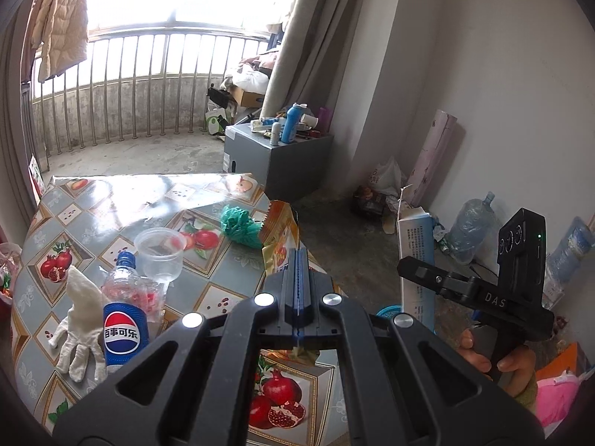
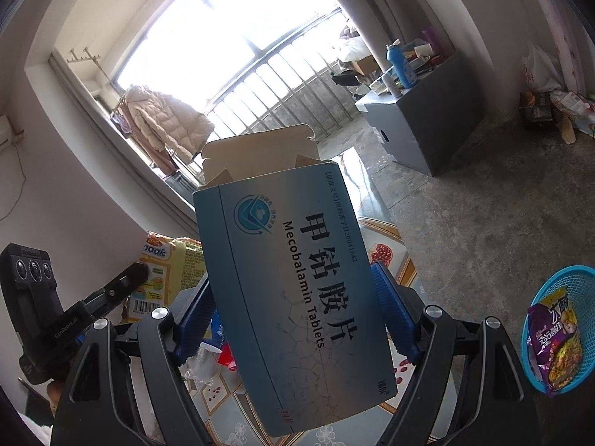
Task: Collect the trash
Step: 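Carry the snack bag and tablets box over the blue wastebasket, then open both tools to drop the snack bag and box into the basket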
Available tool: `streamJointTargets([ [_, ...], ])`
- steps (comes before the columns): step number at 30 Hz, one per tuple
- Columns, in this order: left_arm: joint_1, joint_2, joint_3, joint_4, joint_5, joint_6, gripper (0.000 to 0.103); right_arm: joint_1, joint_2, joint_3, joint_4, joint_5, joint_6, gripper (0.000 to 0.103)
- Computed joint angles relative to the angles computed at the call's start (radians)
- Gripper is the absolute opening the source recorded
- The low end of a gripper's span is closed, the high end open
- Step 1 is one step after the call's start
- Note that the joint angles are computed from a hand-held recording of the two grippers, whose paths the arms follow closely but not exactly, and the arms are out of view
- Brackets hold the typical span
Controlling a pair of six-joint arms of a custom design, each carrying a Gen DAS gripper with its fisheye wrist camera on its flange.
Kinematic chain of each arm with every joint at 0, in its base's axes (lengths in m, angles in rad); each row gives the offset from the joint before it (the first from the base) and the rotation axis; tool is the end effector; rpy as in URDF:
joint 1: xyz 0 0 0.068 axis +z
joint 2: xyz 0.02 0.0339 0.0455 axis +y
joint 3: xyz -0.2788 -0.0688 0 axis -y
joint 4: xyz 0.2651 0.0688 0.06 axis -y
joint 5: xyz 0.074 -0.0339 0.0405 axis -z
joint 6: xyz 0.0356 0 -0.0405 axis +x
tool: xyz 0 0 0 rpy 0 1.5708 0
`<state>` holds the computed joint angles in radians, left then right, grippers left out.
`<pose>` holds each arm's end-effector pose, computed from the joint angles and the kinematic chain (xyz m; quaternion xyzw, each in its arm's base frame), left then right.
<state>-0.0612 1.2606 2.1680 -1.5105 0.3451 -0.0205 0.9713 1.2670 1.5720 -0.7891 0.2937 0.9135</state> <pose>0.1384 -0.0205 0.5638 0.0976 0.8703 -0.1706 0.4517 0.1592 0.2147 0.4661 0.0511 0.8486 0.3401 0.4020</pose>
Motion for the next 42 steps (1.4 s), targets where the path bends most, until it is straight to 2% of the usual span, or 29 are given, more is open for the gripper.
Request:
streamJointTargets([
  [5, -0.213, 0.009, -0.023, 0.054, -0.142, -0.076, 0.000, -0.020, -0.081, -0.055, -0.022, 0.030, 0.034, 0.078],
  [10, -0.386, 0.051, -0.027, 0.096, -0.235, -0.132, 0.000, -0.034, -0.178, -0.122, -0.057, 0.078, 0.077, 0.078],
  [15, -0.530, 0.116, -0.049, 0.146, -0.269, -0.176, 0.000, -0.084, -0.298, -0.191, -0.143, 0.116, 0.122, 0.078],
  [19, -0.616, 0.188, -0.080, 0.182, -0.239, -0.217, 0.000, -0.219, -0.422, -0.259, -0.254, 0.080, 0.140, 0.078],
  [22, -0.675, 0.259, -0.090, 0.210, -0.218, -0.244, 0.000, -0.420, -0.511, -0.327, -0.336, -0.024, 0.103, 0.078],
  [27, -0.787, 0.384, -0.132, 0.277, -0.226, -0.270, 0.000, -0.957, -0.623, -0.498, -0.380, -0.408, -0.095, 0.078],
  [29, -0.819, 0.439, -0.135, 0.296, -0.223, -0.272, 0.000, -1.143, -0.633, -0.574, -0.387, -0.535, -0.174, 0.078],
  [31, -0.846, 0.498, -0.130, 0.316, -0.215, -0.278, 0.000, -1.257, -0.625, -0.643, -0.385, -0.605, -0.230, 0.078],
  [35, -0.867, 0.613, -0.094, 0.374, -0.177, -0.299, 0.000, -1.463, -0.553, -0.771, -0.332, -0.735, -0.372, 0.082],
  [36, -0.871, 0.643, -0.090, 0.408, -0.170, -0.306, 0.003, -1.498, -0.517, -0.804, -0.299, -0.765, -0.402, 0.085],
  [37, -0.872, 0.681, -0.070, 0.412, -0.151, -0.308, 0.010, -1.526, -0.478, -0.841, -0.262, -0.785, -0.433, 0.092],
  [38, -0.872, 0.730, -0.028, 0.384, -0.138, -0.312, 0.028, -1.528, -0.430, -0.870, -0.225, -0.768, -0.440, 0.092],
  [39, -0.872, 0.779, 0.019, 0.350, -0.131, -0.324, 0.032, -1.518, -0.384, -0.897, -0.194, -0.731, -0.431, 0.092],
  [42, -0.881, 0.843, 0.074, 0.305, -0.151, -0.341, 0.032, -1.517, -0.277, -0.962, -0.116, -0.696, -0.412, 0.092],
])
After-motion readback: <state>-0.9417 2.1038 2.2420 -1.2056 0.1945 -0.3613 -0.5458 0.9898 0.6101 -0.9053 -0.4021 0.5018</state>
